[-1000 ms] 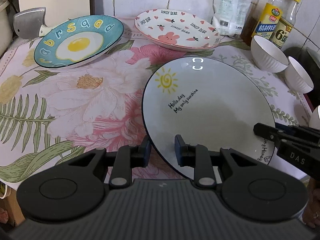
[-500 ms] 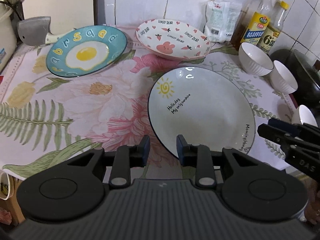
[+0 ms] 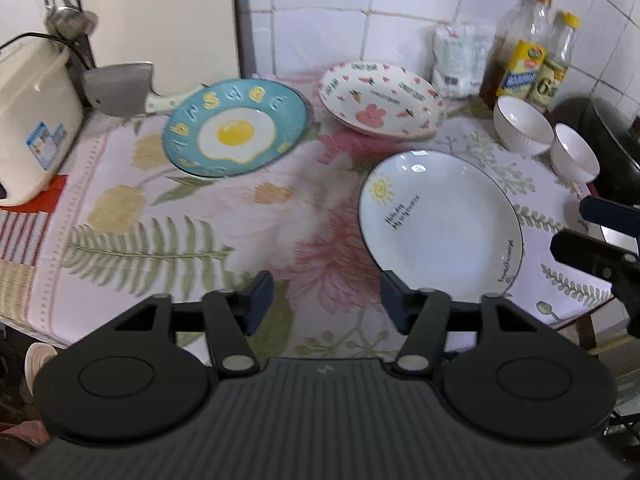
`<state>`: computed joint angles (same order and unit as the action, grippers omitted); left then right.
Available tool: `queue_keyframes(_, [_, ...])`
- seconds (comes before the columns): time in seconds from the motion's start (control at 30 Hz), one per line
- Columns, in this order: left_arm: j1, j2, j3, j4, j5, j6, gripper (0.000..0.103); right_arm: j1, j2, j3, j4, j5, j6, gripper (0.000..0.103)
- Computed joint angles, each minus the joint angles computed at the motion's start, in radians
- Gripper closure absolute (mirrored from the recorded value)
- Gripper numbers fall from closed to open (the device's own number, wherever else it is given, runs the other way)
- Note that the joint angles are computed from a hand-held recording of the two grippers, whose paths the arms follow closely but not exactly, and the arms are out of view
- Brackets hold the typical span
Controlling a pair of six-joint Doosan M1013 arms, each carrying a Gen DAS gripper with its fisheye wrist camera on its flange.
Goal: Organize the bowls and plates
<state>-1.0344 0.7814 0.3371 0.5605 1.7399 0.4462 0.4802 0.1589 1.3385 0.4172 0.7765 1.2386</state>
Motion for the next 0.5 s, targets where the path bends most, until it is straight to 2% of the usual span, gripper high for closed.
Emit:
queue_keyframes(0.3, [0.01,-0.058,0.082,0.047,0.025,-0.008,0.025,0.032,0.047,-0.051,0.092,0.04,-0.113,0.032])
queue_keyframes(0.5, [0.025,-0.104,0.167,0.074,0.01,-0.028,0.022,0.05,0.089,-0.105,0.146,0.037,-0.15,0.032])
